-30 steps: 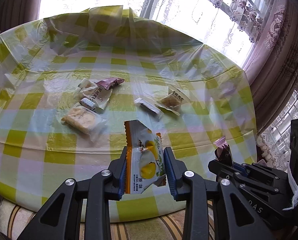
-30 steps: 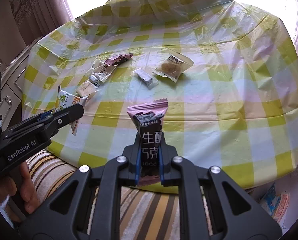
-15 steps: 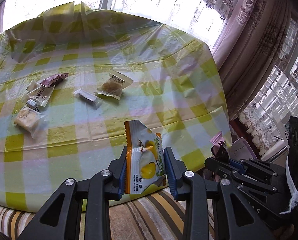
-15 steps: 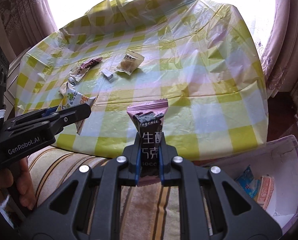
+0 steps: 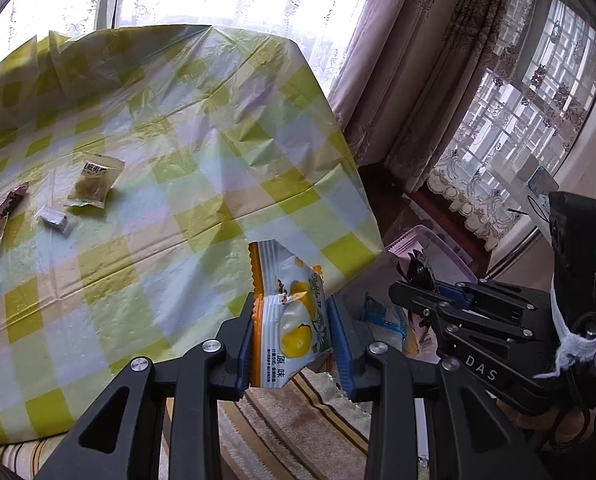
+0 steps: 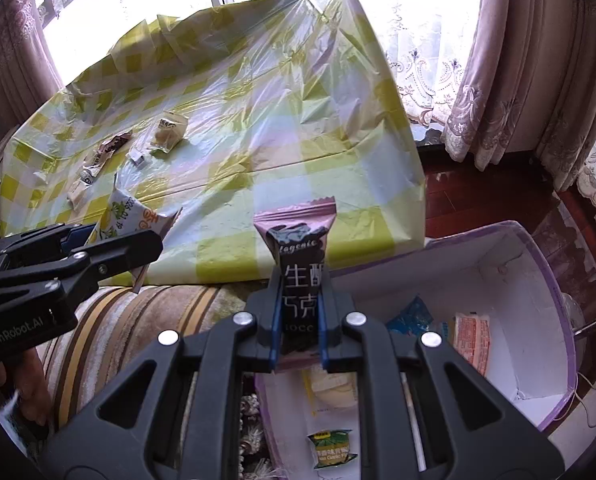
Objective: Organize snacks
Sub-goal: 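Carry both held snacks over the white box, then open both tools to drop the snacks into the white box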
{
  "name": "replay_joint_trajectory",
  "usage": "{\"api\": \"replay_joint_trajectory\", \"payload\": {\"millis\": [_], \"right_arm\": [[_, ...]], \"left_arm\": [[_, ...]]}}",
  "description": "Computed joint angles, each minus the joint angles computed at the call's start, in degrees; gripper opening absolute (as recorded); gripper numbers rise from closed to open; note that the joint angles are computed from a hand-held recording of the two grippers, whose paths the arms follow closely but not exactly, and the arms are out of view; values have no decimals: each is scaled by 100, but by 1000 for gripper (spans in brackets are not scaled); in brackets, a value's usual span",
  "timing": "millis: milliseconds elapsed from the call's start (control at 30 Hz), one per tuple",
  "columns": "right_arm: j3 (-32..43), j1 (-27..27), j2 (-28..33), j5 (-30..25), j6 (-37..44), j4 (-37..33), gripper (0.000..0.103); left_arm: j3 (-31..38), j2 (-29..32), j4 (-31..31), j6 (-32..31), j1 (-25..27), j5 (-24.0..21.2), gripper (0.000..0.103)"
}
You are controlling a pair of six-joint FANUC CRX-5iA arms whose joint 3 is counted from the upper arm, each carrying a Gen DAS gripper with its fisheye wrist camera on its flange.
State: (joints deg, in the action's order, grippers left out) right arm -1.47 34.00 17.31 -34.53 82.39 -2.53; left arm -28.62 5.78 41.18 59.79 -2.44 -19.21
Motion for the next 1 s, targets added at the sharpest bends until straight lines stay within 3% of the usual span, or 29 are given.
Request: {"api": "replay_joint_trajectory", "payload": {"millis": [333, 467, 567, 633, 1000], "right_arm": [[-342, -368, -96, 118, -997, 887, 18], [-388, -385, -67, 90, -1380, 1261, 20], [-408, -358, -15, 48, -1691, 1527, 34], [-480, -326, -11, 98, -1880, 1743, 53], [-321, -239, 33, 23, -1613, 1311, 66]], "left_arm": [[134, 257, 872, -1073, -412, -343, 35], [209, 382, 1063, -1307, -492, -529, 55], [199, 362, 1028, -1252, -498, -509, 57], [176, 343, 1033, -1203, -486, -469, 59], [112, 220, 609, -540, -272, -206, 61]]}}
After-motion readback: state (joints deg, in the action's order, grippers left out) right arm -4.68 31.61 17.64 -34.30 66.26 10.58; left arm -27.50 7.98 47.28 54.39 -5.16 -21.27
